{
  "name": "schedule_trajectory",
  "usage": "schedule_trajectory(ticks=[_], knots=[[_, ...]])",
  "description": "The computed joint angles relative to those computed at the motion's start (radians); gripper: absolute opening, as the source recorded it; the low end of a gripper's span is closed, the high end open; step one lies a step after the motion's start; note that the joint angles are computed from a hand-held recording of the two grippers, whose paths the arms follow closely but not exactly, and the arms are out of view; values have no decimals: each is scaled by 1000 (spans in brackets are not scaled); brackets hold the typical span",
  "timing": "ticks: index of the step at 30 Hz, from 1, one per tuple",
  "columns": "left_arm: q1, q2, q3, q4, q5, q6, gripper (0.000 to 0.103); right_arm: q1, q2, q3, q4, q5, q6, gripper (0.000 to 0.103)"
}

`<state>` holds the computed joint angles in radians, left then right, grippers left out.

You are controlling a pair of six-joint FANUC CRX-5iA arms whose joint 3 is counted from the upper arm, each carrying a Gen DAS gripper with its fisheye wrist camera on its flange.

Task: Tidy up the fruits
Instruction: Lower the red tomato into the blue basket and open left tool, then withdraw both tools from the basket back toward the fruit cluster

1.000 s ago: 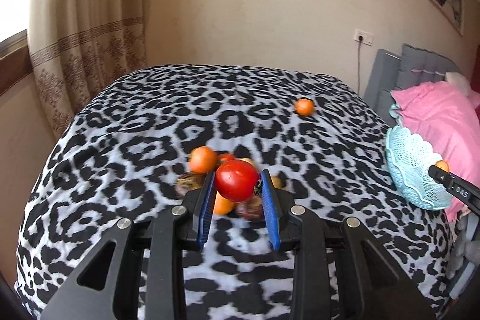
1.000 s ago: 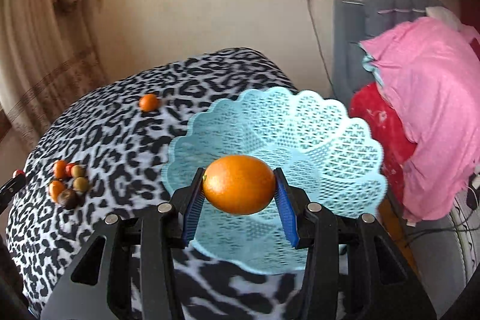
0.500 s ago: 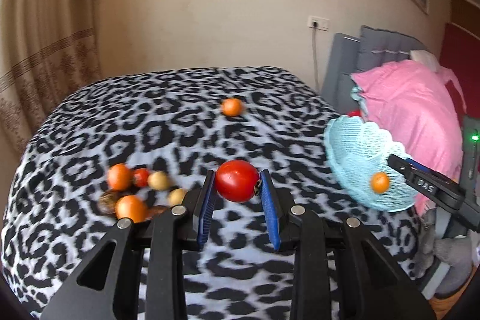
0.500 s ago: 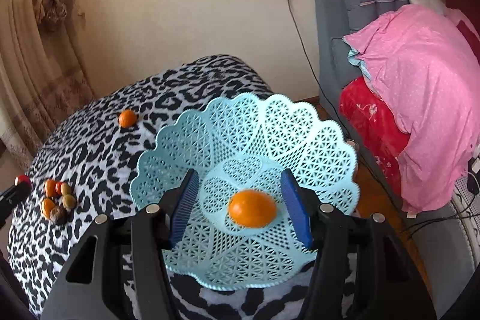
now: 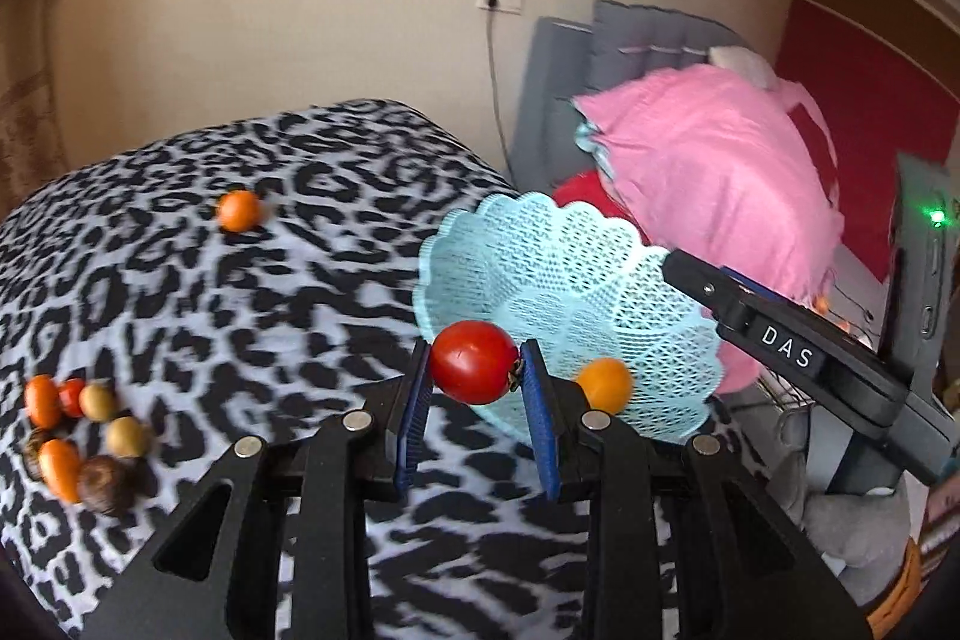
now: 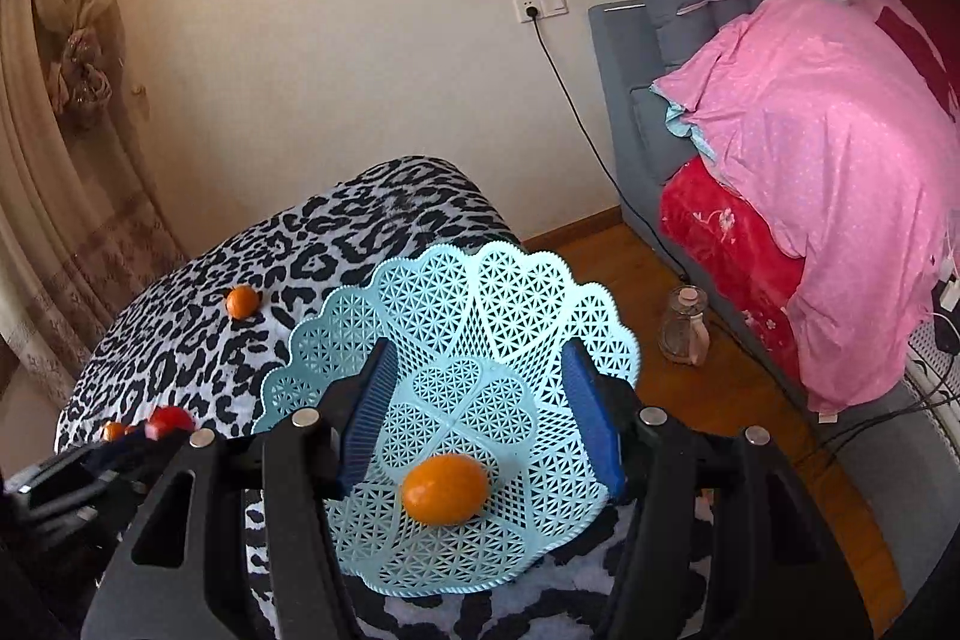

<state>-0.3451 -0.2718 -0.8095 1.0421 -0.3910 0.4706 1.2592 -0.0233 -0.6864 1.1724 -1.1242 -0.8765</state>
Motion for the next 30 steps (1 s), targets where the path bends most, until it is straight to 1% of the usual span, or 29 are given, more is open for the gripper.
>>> schedule_trajectory(ticks=[5,6,7,8,9,10,11,17,19,21,22,24,25,26,30], knots=[[-25,52,40,-48,-11,57,31,0,-5,-4,-2,0,-7,59],[-27,58,45,-54,-12,64,35,0,-6,-4,-4,2,-9,59],[-30,63,46,-55,-7,67,41,0,-6,-5,-4,5,-10,59],[-29,62,45,-52,-6,65,57,-1,-6,-5,-4,7,-11,62],[-38,57,32,-23,18,45,66,-1,-5,-4,-5,7,-13,64],[-45,53,23,-1,37,30,68,-2,-4,-4,-5,9,-13,64],[-41,52,22,-1,38,29,68,-2,-2,-3,-5,11,-12,64],[3,45,21,-22,24,70,70,-4,2,-2,-6,19,-17,64],[15,37,16,-32,27,83,74,-6,3,-1,-6,23,-19,64],[29,30,14,-45,26,103,81,-6,3,-2,-5,25,-24,65],[41,28,18,-70,19,129,82,-6,3,-2,-3,28,-25,65],[60,22,23,-105,8,165,82,-3,4,-2,1,22,-28,71],[67,19,23,-119,8,179,82,-1,6,-1,4,18,-28,71],[74,13,24,-138,10,197,82,-1,5,-1,7,19,-27,72],[92,-5,17,-152,16,205,82,5,6,0,21,22,-31,72]])
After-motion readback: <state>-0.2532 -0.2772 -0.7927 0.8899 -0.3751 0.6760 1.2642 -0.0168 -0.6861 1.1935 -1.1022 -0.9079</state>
